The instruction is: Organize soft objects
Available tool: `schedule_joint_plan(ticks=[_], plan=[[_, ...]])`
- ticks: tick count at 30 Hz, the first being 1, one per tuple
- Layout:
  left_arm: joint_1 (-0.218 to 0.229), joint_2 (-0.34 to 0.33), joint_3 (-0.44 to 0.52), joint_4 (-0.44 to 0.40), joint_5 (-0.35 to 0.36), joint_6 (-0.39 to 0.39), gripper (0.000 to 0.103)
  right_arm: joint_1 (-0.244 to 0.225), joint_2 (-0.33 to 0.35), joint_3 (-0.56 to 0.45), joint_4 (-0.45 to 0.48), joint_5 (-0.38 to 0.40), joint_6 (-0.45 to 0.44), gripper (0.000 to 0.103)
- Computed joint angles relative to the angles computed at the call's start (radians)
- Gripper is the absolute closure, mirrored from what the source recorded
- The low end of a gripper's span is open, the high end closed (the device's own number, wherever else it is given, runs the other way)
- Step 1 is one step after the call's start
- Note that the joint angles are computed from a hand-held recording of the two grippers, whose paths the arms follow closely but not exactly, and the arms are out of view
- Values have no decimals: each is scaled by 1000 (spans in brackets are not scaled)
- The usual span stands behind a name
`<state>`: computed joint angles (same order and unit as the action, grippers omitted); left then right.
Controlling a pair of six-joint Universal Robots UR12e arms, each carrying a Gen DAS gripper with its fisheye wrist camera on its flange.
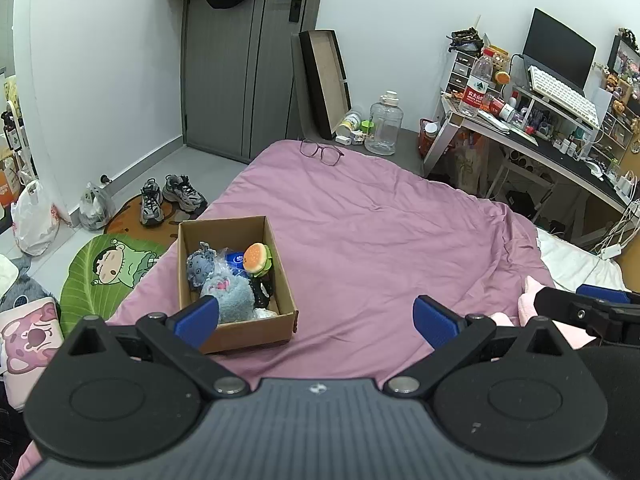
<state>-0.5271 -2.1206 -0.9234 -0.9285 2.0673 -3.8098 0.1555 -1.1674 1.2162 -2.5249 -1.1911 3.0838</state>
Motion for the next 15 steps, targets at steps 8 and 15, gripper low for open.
schedule_joint_plan(ticks=[8, 15], plan=[[-3, -3, 3, -8, 8, 1, 1, 1, 3, -6, 5, -9, -2, 0], [-3, -3, 2, -11, 10, 2, 1, 1, 3, -6, 6, -13, -2, 0]])
